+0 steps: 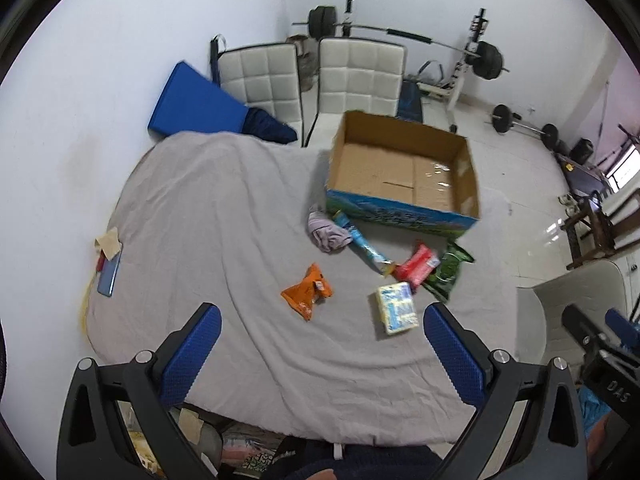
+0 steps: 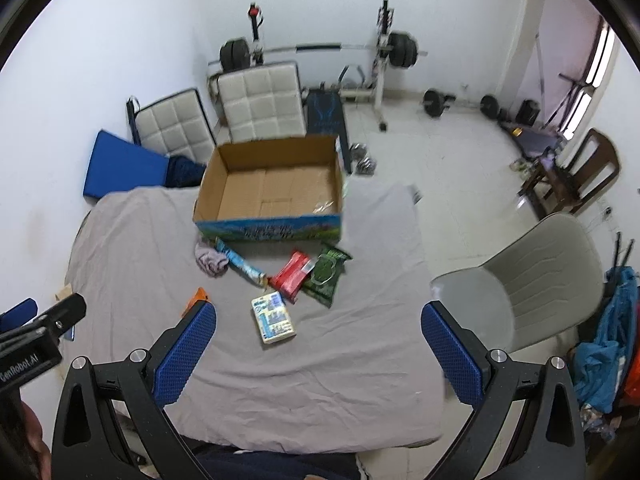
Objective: Organize soft objects
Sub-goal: 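Grasp the yellow-white boxed pack with the right gripper while the left grasps the green bag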
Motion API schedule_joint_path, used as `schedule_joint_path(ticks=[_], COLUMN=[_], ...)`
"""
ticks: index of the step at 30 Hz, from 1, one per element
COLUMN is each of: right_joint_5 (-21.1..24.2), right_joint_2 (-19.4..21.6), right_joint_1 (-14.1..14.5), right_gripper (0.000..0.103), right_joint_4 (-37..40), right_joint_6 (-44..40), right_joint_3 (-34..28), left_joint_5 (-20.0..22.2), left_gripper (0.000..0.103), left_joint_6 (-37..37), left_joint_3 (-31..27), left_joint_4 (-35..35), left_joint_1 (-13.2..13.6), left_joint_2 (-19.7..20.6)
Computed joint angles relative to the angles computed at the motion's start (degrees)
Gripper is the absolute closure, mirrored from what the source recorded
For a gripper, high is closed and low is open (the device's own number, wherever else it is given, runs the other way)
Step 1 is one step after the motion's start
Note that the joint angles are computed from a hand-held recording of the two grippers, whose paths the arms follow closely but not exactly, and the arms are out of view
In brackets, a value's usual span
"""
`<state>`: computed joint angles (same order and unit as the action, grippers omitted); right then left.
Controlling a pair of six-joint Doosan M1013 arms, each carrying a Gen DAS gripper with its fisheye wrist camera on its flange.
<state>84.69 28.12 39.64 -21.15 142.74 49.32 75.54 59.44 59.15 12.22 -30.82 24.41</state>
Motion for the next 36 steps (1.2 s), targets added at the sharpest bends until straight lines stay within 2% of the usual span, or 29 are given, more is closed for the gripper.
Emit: schedule_joint_path(ticks=[4,9,17,21,22,26,31,36], right_joint_5=[-1.2,-2.69,-2.09,-1.74,-1.93,-2.12,-6.38,-10.95], right_joint_2=[3.47,8.95,17.8,20.8,21.25,22.03,19.14,13.34], right_joint_1=[-2.77,-5.24,-6.61,-7.31,-7.4,-7.27,-8.18,-10.2], right_gripper=[0.0,0.0,0.0,0.006,0.01,0.03,0.033,0.034], right_joint_4=[6.99,15.59,23.78,28.72,29.74,30.28,31.39,30.29], right_joint_6=[-3.97,-9.34,-13.38,-13.04,-12.88,-12.76,-10.84,-5.69], right_joint_3=[0.63,1.38,-1.45,-1.8,-1.58,-0.64,5.15,14.61], left_joint_5=[0.33,-0.55,1.31,3.01,3.44,4.36,5.01,5.57], left_gripper=[0.0,0.0,0.0,0.0,0.0,0.0,0.0,0.0], left_joint_6=[0.51,2.28,7.61,7.52,7.47,8.4,9.94,12.56], left_joint_3=[1.06,3.67,2.53,1.48,1.47,1.14,-0.88,-6.22], left_joint_4=[-1.5,-7.4,-8.7,-12.07,-12.96,-14.76,-15.96,-17.04], left_joint_1=[2.04,5.06,6.49,6.84,6.76,5.96,4.62,2.52], left_joint_2=[2.53,5.39,11.72,13.93,14.32,15.49,16.79,19.4])
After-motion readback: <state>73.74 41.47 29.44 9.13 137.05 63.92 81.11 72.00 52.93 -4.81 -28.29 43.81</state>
